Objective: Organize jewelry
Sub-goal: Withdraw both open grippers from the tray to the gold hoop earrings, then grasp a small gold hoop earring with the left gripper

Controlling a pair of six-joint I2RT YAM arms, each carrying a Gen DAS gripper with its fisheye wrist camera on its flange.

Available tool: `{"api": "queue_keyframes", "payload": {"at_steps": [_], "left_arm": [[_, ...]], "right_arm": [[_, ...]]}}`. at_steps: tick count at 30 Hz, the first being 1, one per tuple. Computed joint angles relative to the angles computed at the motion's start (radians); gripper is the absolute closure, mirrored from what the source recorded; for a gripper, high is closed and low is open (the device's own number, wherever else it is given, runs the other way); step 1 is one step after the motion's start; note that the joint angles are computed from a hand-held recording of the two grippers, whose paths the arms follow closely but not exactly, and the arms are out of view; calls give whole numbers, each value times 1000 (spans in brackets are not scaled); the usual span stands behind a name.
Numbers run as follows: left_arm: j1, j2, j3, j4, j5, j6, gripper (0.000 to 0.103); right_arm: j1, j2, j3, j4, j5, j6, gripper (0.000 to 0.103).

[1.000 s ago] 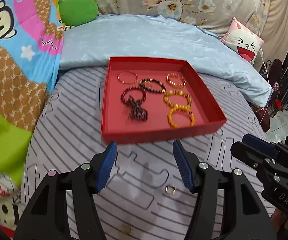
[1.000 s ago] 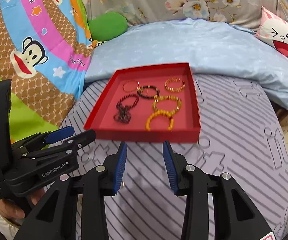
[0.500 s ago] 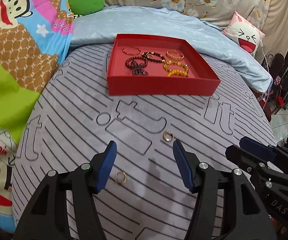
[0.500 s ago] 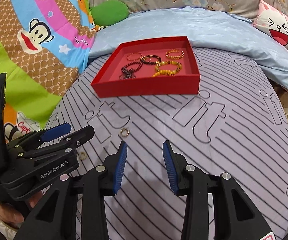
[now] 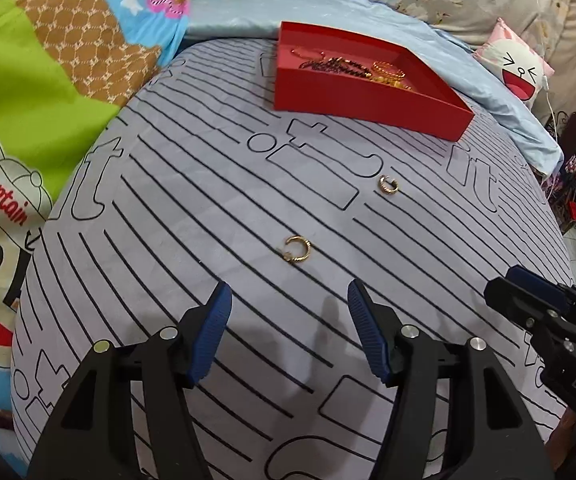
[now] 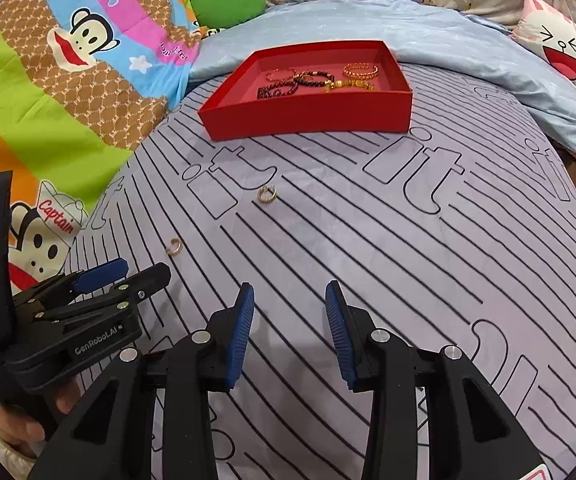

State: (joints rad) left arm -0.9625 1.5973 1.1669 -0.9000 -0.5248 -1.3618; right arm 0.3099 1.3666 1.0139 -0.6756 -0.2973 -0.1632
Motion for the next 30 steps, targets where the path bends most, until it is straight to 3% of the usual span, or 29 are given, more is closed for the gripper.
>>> {"api": "queue_keyframes", "payload": {"at_steps": [6,14,25,30], "left_arm": [[29,1,-19,12,-8,21,46],[72,21,-28,75,12,86,55],[88,24,-29,128,34,144,86],[92,31,-22,138,43,161,89]], "right_arm": [[14,1,-8,8,4,6,66],[14,22,-2,10,5,12,66],[31,64,17,27,9,22,66],[43,94,38,42,17,27,66]]}}
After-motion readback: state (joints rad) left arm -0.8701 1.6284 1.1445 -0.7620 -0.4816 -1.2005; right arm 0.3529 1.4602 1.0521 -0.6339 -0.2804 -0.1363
